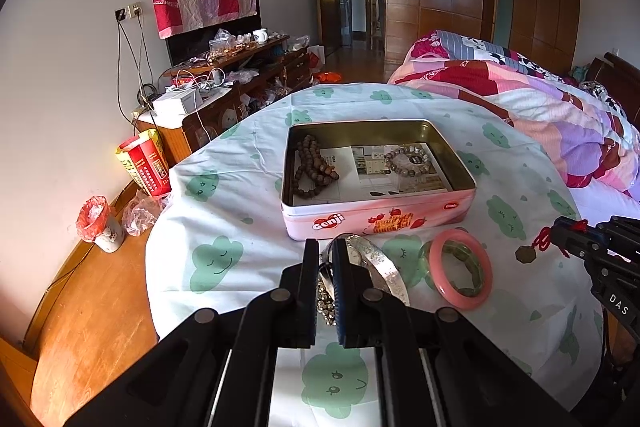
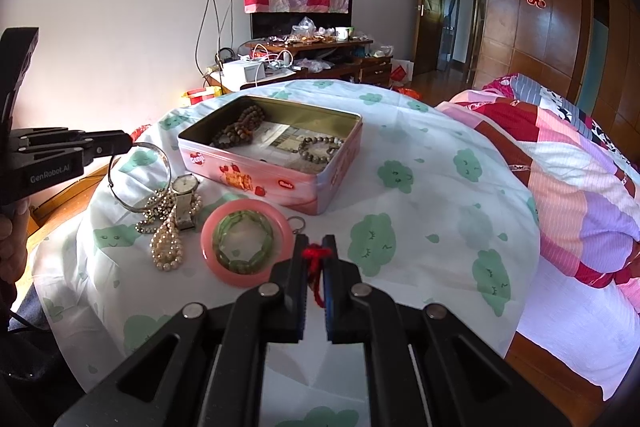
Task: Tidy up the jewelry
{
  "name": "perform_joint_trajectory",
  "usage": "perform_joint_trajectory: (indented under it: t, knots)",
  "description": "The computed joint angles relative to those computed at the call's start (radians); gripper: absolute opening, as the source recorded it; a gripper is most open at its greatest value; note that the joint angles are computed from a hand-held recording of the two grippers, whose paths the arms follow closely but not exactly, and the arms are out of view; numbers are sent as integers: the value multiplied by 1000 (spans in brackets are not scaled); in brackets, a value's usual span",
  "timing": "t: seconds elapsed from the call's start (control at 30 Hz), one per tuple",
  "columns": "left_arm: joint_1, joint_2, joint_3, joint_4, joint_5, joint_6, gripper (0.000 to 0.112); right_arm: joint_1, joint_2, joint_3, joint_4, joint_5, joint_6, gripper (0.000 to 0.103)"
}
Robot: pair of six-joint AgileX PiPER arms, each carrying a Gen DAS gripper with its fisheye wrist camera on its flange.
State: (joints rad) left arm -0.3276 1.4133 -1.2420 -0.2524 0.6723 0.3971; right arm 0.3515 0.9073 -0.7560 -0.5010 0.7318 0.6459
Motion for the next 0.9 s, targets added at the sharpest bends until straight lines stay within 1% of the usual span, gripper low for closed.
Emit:
perform_joint_trajectory:
  t: [0.5, 0.7, 0.9]
  knots:
    - [-10, 8, -1, 9, -14, -4, 5, -26, 22, -20, 26, -20, -42, 7]
    - [-3, 43, -82, 11, 9, -4, 5, -69, 67, -61, 60, -54, -100, 8]
    - [0, 89, -172, 29, 24, -14, 6, -122, 128, -130, 126, -87, -194, 8]
